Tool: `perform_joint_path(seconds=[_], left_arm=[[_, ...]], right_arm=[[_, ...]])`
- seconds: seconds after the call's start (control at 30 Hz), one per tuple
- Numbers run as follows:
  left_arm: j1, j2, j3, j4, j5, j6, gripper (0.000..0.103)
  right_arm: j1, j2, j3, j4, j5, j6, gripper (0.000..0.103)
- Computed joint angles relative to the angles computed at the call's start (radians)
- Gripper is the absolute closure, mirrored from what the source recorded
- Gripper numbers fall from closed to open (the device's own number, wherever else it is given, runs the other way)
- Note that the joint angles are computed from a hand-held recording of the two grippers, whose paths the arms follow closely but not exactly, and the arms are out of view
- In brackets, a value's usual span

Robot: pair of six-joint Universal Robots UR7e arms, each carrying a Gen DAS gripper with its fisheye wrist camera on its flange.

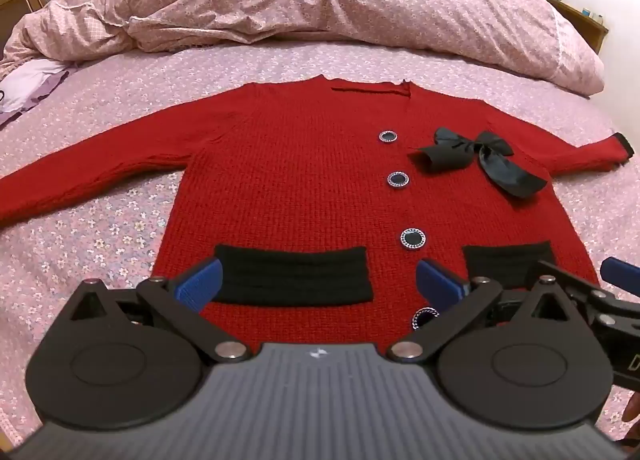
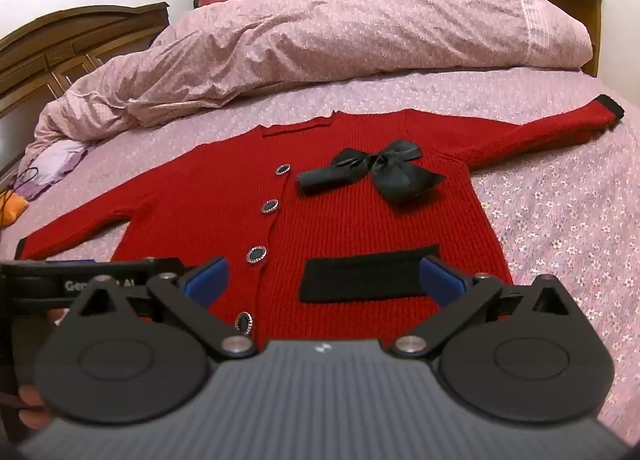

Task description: Fold small clothes

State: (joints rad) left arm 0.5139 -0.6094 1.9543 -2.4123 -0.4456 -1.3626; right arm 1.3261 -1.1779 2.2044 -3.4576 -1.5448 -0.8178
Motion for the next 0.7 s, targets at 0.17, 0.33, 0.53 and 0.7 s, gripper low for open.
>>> perform_joint_path(seconds=[0.17,0.33,0.53,0.7], left_arm=[[-0.001,-0.006,-0.004,0.031,-0.003,-0.017,0.0],[0.0,-0.003,-0.015,0.065,-0.003,-0.042,0.0],[0.006,-0.006,-0.019,0.083,-0.011,-0.056,0.0],[0.005,-0.004,-0.022,0.093,-0.012,-0.065,0.0]], right_arm=[[0.0,0.002,0.002,-0.003,0.004,-0.009,0.0],[-0.008,0.02,0.011,-0.031,0.015,-0.022,0.0],[-0.016,0.02,0.017,-0.034,0.024,-0.027,0.0],[-0.004,0.008,0.009,-0.007,0.008,-0.019,0.0]])
